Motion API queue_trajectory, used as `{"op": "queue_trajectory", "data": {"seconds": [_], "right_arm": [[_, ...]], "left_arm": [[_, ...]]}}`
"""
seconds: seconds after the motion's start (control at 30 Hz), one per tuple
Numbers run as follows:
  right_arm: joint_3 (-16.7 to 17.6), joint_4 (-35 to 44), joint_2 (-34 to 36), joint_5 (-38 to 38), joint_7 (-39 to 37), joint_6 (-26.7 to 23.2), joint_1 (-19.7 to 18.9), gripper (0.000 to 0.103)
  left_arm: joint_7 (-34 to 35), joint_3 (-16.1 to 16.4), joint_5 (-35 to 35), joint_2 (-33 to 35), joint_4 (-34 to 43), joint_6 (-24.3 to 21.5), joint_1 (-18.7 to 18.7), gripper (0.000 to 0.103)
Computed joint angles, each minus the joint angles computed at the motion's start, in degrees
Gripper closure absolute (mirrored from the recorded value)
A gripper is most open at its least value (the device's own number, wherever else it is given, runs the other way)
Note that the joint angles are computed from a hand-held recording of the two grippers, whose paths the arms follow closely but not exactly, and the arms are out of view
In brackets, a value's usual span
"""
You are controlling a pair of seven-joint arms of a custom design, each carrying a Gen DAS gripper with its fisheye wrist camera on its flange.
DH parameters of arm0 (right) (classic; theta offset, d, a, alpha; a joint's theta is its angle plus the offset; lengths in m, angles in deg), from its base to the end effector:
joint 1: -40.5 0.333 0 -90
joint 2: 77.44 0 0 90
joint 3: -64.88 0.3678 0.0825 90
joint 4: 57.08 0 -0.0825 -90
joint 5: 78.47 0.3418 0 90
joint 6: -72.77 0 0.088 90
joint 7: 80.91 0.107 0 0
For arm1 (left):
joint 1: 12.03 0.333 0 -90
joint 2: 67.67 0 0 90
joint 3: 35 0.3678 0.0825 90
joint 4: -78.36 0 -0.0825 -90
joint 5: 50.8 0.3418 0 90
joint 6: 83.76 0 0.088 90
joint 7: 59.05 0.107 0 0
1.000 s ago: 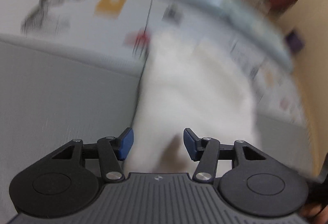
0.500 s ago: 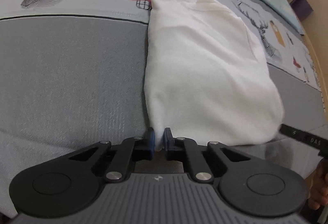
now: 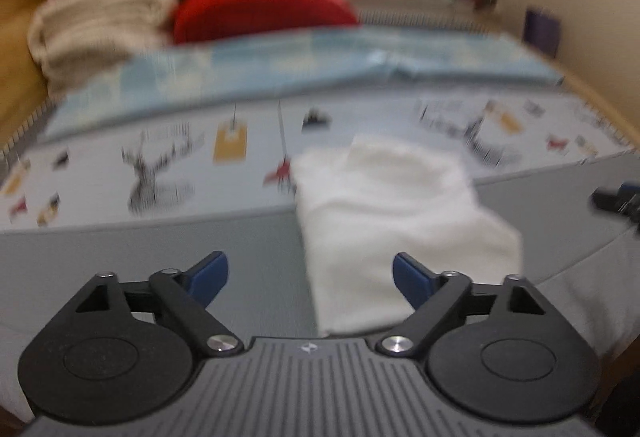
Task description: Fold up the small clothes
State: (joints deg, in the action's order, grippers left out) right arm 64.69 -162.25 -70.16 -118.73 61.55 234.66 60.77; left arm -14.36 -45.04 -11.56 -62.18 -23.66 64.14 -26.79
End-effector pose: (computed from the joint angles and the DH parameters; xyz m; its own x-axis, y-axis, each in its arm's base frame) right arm 0.5615 0.2401 0.6193 0.0479 -0.9962 -0.0731 -0.5858 0.0312 -0.8098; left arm 0.5449 -0.2579 0.6398 -0.0550 -0.9955 -0.0771 -0.6496 0.0943 -0.7544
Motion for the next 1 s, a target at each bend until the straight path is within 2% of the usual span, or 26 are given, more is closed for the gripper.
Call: {"op": "queue_trajectory", "data": {"seconds": [0.07, 0.1, 0.17, 0.2, 0.27, 0.33, 0.4, 0.5, 0.77, 1.0], "right_arm": [[0.2, -1.5, -1.5, -1.7, 1.6, 0.6, 0.7, 0.019], [0.3, -2.5, -2.5, -3.4, 3.7, 1.0, 1.0, 0.017], [1.0, -4.5, -3.8, -5.1, 7.1, 1.7, 0.9, 0.013], [1.7, -5.4, -4.3, -3.6, 6.5, 1.8, 0.6, 0.013], [3.0, -6.4, -4.9, -1.6, 4.3, 0.5, 0.4, 0.013], [3.8, -6.0, -4.7, -3.6, 3.3, -1.1, 0.6, 0.013], [4.1, -5.3, -4.3, -6.5, 2.5, -2.8, 1.0, 0.013], [4.6, -4.8, -3.6, -4.4, -0.1, -4.7, 1.3, 0.013], [4.2, -4.3, -2.4, -1.0, -2.4, -4.5, 1.8, 0.013], [3.7, -4.0, -2.2, -0.9, -2.3, -3.9, 2.5, 0.013]], "left_arm": [[-7.9, -0.2, 7.9, -1.7, -2.1, 1.1, -1.7, 0.007], [-10.4, -0.8, 8.7, -2.5, -2.9, 0.2, -2.2, 0.006], [-11.4, -1.9, 3.4, -3.5, -5.3, 1.5, -2.0, 0.006], [-11.9, -2.4, 0.7, -3.7, -6.3, 1.3, -2.0, 0.006], [-11.6, -3.3, -2.3, -3.1, -6.2, -1.5, -2.4, 0.006], [-10.3, -3.5, -2.4, -1.9, -4.5, -3.5, -2.9, 0.006], [-10.8, -3.0, -1.0, -0.3, -3.0, -5.3, -3.3, 0.003], [-10.2, -2.4, -3.0, 1.1, -1.7, -7.1, -3.5, 0.003], [-10.8, -1.6, -2.8, 0.8, -2.7, -6.0, -3.8, 0.003], [-10.1, -1.6, -3.8, 0.7, -3.1, -5.3, -3.4, 0.003]]}}
